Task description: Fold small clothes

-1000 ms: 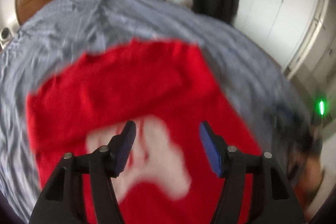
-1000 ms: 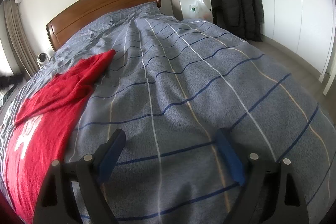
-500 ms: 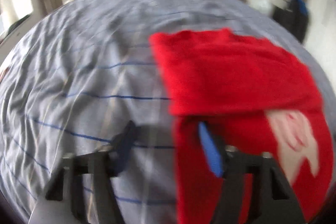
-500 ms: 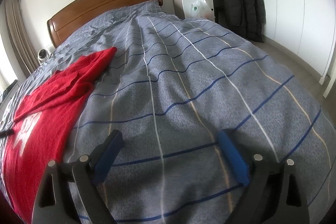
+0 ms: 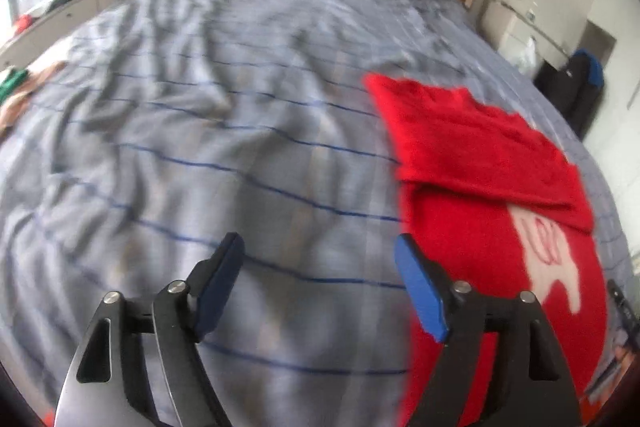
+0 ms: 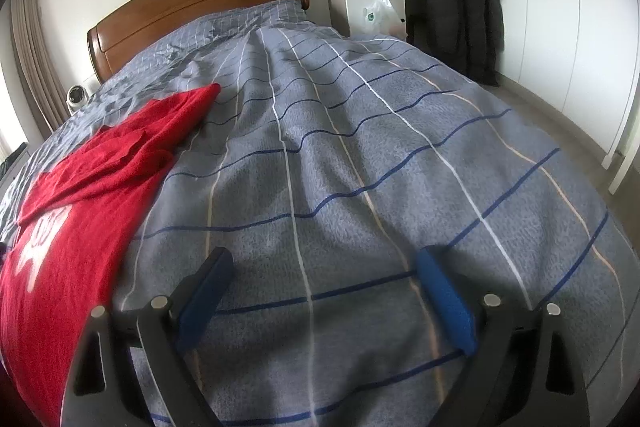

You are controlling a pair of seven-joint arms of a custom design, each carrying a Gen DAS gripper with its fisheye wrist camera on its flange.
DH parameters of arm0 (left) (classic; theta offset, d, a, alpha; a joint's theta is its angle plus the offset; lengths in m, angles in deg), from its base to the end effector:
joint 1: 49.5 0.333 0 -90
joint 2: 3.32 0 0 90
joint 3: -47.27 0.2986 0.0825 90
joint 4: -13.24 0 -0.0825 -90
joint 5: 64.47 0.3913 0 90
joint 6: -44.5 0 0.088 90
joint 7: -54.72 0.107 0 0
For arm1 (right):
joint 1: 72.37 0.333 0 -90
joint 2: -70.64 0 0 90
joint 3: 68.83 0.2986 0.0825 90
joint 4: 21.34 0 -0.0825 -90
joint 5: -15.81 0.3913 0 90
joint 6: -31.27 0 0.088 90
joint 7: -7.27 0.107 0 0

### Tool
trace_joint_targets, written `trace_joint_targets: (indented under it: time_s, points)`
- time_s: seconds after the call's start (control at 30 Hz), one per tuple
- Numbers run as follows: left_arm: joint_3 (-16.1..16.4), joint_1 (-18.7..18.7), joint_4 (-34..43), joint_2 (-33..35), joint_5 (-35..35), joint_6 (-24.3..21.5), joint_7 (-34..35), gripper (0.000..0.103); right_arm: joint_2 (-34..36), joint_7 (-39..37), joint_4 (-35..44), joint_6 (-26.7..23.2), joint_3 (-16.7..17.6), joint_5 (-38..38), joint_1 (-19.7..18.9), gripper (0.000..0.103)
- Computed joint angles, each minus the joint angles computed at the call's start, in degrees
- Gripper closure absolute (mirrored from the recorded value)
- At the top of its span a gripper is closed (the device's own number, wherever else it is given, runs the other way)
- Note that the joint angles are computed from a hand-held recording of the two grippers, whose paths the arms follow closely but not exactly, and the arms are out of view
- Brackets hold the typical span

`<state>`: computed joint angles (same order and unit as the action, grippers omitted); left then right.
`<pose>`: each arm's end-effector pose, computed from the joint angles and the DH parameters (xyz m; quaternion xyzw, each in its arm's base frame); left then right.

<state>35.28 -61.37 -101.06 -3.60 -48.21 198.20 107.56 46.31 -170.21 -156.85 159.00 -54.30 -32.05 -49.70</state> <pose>0.5520 -0.2540 0.5207 -0.6693 0.6547 -0.2996 0.1832 0.3815 0.2701 0.5024 -0.4539 0.7886 -0.3381 0.2403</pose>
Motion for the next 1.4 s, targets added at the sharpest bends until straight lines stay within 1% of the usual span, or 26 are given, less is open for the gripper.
trace_joint_targets:
  time_s: [0.03, 0.13, 0.17, 0.2, 0.23, 0.27, 0.3, 0.33, 0.37, 0.43, 0.53, 0.77, 1.03, 1.4]
  points:
    - [0.45, 0.52, -1.55, -1.21, 3.55, 0.33, -3.15, 0.018, 0.0, 0.0, 0.0, 0.0, -0.01, 0.0, 0.01, 0.01]
    - [1.23, 2.31, -6.76, -3.95, 11.01, 2.06, -10.48, 0.017, 0.15, -0.07, 0.16, -0.43, 0.1, -0.05, 0.04, 0.01]
    - [1.39, 2.7, -7.66, -4.13, 11.88, 2.19, -11.52, 0.017, 0.18, -0.08, 0.18, -0.59, 0.14, -0.09, 0.06, 0.01]
    - [1.59, 3.11, -9.65, -4.8, 12.61, 3.06, -12.82, 0.017, 0.28, -0.04, 0.27, -0.76, 0.19, -0.15, 0.07, 0.01]
    - [2.11, 3.43, -12.03, -5.46, 12.01, 5.83, -13.08, 0.017, 0.23, -0.02, 0.26, -0.89, 0.21, -0.18, 0.11, 0.01]
    - [2.4, 3.48, -12.84, -5.74, 10.86, 7.25, -12.99, 0.017, 0.39, 0.09, 0.36, -0.95, 0.25, -0.3, 0.1, 0.01]
    - [2.4, 3.51, -12.66, -5.79, 10.42, 7.11, -12.81, 0.014, 0.42, 0.17, 0.37, -1.01, 0.26, -0.38, 0.12, 0.01]
    - [2.56, 3.29, -12.39, -5.53, 9.09, 7.45, -11.71, 0.009, 0.41, 0.25, 0.35, -1.07, 0.27, -0.45, 0.16, 0.01]
    - [2.54, 3.32, -12.47, -5.24, 8.9, 8.21, -11.4, 0.009, 0.4, 0.33, 0.34, -1.12, 0.29, -0.51, 0.19, 0.01]
    - [1.81, 3.75, -11.83, -4.66, 11.9, 7.36, -13.19, 0.006, 0.43, 0.43, 0.31, -1.18, 0.28, -0.65, 0.23, 0.01]
    - [1.2, 3.67, -10.72, -4.03, 14.64, 5.73, -14.45, 0.004, 0.72, 0.29, 0.56, -1.67, 0.33, -0.68, 0.33, 0.01]
    - [1.4, 3.62, -10.64, -3.86, 15.56, 5.75, -14.94, 0.003, 0.72, 0.4, 0.55, -1.69, 0.23, -0.81, 0.5, 0.01]
    - [1.09, 3.57, -10.18, -3.54, 18.95, 4.76, -17.24, 0.002, 0.69, 0.46, 0.54, -1.78, 0.23, -0.78, 0.59, 0.01]
    - [1.13, 3.41, -10.17, -3.48, 19.45, 4.73, -17.76, 0.001, 0.69, 0.54, 0.53, -1.81, 0.23, -0.85, 0.63, 0.01]
